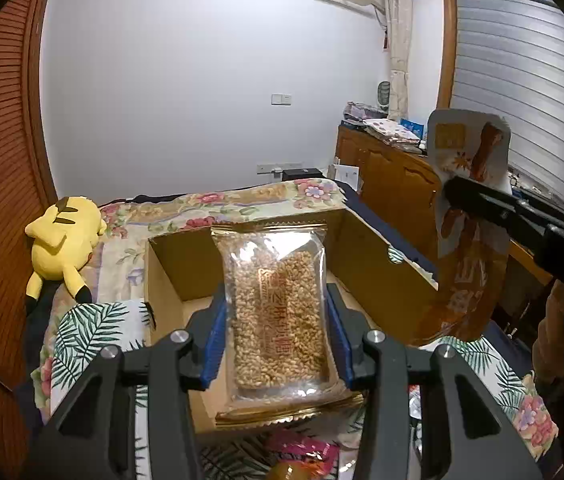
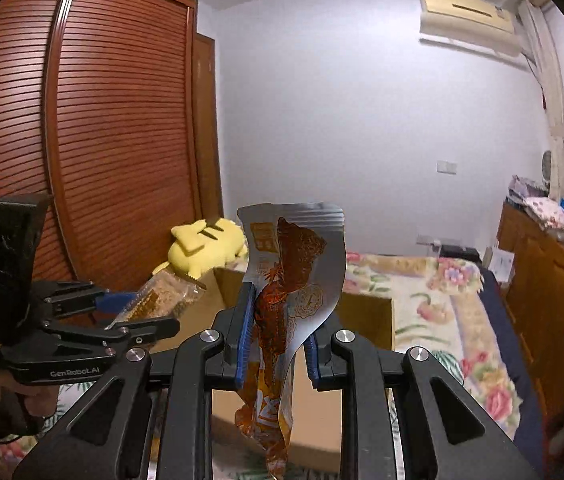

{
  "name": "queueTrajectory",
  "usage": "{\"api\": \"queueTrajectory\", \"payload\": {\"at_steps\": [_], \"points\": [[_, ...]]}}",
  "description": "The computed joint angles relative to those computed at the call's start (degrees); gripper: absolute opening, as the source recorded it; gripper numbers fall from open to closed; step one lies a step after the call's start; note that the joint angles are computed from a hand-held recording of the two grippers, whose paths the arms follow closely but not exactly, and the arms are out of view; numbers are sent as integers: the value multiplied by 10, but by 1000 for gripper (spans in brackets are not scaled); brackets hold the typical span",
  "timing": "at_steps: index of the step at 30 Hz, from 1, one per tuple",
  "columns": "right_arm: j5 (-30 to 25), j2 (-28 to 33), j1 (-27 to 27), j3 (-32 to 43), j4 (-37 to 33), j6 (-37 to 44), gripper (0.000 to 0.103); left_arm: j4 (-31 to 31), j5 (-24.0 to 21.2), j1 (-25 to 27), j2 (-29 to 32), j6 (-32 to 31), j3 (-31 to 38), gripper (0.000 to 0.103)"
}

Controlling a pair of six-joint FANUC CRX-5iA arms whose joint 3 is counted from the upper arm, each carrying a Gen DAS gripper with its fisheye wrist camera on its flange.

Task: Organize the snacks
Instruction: 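Lift and carry both held packets over the open cardboard box, then open the left tool over the box while the right tool releases its packet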

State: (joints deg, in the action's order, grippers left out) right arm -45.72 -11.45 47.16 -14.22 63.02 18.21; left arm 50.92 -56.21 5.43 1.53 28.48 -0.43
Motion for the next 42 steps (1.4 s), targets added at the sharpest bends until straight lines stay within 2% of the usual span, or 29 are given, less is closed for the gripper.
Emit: {"api": "queueTrajectory", "payload": {"at_steps": [10,20,26,34,42], "points": [[31,52,-45,27,5,10,20,-50,17,-24,55,43,47,43],[20,85,-50,23,-25,21,20,-78,13,-34,69,46,38,44],[1,100,-45,33,-65,56,20,-96,11,-37,71,56,39,46],[-25,114,-39,52,-146,109,21,-89,25,-33,60,49,27,57],[-30,101,-33,44,-172,114,33,-91,28,-25,41,49,13,63]]}}
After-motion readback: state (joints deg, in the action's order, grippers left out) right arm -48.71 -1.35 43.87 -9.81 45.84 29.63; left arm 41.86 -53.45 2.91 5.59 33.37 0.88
